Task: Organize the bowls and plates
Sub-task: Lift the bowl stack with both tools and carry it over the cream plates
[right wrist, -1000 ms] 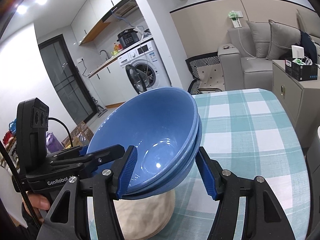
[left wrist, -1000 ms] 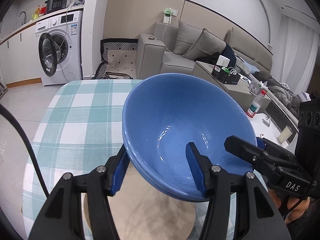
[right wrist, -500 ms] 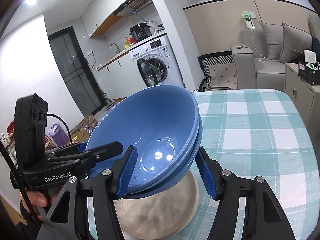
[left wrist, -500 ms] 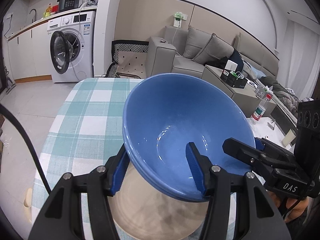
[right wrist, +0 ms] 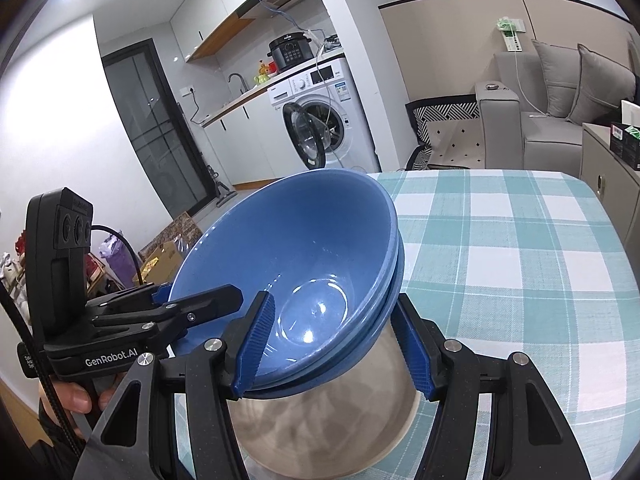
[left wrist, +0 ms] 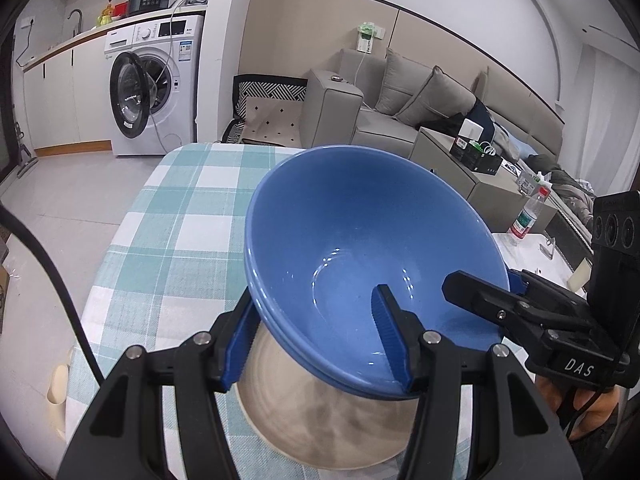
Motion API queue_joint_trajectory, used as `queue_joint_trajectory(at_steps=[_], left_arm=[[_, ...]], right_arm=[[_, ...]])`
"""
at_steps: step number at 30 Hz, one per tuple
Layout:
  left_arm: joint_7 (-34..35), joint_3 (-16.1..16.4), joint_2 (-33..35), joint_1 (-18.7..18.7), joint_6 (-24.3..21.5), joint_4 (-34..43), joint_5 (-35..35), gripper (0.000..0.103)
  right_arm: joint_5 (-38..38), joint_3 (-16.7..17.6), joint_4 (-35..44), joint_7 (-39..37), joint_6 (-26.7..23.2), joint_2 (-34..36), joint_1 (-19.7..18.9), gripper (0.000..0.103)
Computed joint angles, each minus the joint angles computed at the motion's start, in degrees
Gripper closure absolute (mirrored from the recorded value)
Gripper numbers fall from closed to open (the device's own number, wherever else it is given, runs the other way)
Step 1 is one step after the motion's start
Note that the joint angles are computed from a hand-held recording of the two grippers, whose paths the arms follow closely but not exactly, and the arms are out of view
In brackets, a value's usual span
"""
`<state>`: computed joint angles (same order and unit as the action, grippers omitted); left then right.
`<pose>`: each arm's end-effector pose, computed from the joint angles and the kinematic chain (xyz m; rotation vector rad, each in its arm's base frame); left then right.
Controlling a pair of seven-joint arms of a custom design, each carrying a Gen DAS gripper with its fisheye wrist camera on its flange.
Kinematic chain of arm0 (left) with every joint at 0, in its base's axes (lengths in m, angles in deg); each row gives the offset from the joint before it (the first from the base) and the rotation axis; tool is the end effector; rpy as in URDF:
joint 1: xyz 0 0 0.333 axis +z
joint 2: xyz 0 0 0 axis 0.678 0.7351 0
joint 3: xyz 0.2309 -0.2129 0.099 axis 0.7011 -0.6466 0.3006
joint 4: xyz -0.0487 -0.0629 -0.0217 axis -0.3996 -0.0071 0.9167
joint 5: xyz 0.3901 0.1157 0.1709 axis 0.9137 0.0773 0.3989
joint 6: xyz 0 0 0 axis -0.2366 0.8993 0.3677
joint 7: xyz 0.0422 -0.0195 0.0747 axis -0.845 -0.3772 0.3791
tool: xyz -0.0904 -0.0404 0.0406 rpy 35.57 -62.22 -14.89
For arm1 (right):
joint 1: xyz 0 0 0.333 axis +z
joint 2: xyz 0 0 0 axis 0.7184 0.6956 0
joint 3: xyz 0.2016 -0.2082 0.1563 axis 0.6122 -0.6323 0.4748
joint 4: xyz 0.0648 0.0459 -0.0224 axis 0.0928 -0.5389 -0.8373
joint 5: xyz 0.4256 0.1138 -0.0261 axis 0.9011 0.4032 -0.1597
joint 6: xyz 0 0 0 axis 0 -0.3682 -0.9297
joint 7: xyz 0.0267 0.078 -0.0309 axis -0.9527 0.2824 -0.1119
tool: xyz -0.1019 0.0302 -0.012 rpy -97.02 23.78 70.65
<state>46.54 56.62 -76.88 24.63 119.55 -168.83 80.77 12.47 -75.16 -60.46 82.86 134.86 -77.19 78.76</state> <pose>0.4866 -0.3725 0.5163 -1.6184 2.0402 -1.1229 0.4841 0.2335 0.5173 -1.6579 1.4197 -0.3633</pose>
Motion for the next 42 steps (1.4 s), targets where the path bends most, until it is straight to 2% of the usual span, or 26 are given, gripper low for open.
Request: queue_joint_trajectory(at_steps=[12, 18, 38, 42], left_arm=[[1.56, 0.28, -0.43, 0.06, 0.38, -2.04, -2.67, 0.047], [1.62, 0.24, -0.51, 0.04, 0.05, -2.44, -3.1, 0.047], [5.33, 0.74, -0.11, -0.7, -0.24, -3.07, -7.86, 0.047], [6.07, 0.77, 0.32, -0.87, -0.68, -2.75, -8.52, 0.047]], right_arm=[[1.37, 0.75, 1.38, -1.36, -1.27, 2.03, -0.2, 0.041], [1.44, 2.21, 1.61, -1.39, -1.73, 2.49, -1.57, 0.041], [2.14, 3.28, 1.62, -1.56, -3.9, 3.06, -2.77, 0.041], [1.18, 4.34, 1.62, -0.27, -4.51, 3.12, -4.07, 0.041]])
